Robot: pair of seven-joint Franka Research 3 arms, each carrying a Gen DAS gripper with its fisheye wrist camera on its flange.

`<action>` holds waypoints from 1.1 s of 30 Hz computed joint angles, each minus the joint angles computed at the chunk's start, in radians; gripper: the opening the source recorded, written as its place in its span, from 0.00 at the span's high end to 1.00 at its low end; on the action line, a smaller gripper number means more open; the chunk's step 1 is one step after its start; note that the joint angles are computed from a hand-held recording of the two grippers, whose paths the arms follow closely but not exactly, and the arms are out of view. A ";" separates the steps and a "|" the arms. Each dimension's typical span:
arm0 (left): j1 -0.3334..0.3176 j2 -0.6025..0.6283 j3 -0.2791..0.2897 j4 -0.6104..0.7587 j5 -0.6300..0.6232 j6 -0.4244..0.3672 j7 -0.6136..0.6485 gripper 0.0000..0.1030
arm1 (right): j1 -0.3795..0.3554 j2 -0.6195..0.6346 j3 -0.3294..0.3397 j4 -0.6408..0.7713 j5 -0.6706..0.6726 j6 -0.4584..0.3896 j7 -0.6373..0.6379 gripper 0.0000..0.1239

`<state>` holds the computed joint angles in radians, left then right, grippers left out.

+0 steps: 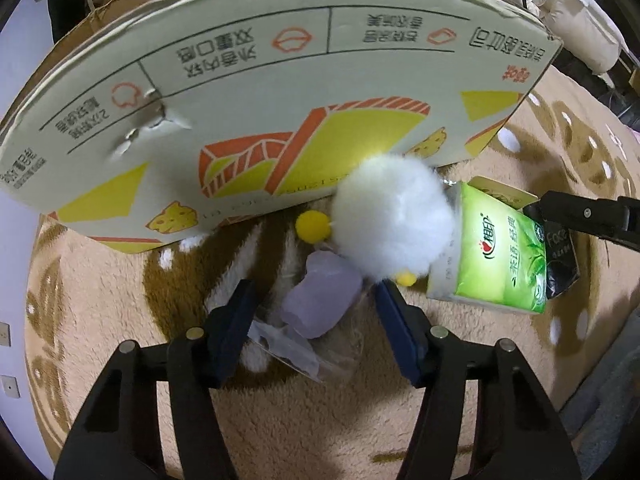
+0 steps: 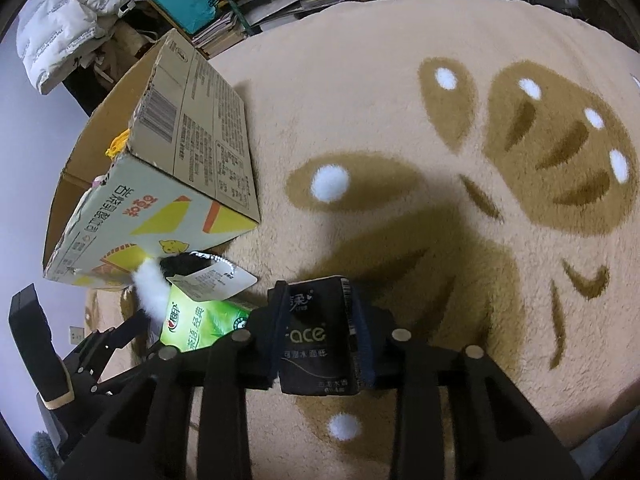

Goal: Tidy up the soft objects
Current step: 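Grasp the black Face tissue pack with the right tool, then grasp the clear plastic packet with the left tool while the right tool lifts the Face pack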

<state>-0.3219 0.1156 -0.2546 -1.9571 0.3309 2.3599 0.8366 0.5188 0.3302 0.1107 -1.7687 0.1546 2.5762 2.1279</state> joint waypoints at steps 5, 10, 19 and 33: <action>0.006 -0.012 0.001 -0.010 -0.023 0.005 0.010 0.40 | 0.007 0.023 0.004 0.033 0.000 -0.028 -0.013 0.61; 0.012 -0.026 0.003 -0.029 -0.027 0.012 0.019 0.40 | 0.012 0.055 0.004 0.071 0.004 -0.058 -0.016 0.59; 0.017 -0.064 0.002 -0.083 -0.041 0.022 0.002 0.42 | 0.035 0.060 0.002 0.070 -0.017 -0.009 -0.011 0.63; 0.026 -0.168 0.000 -0.159 -0.084 -0.007 -0.023 0.59 | 0.122 0.007 -0.049 0.010 -0.217 0.222 0.008 0.74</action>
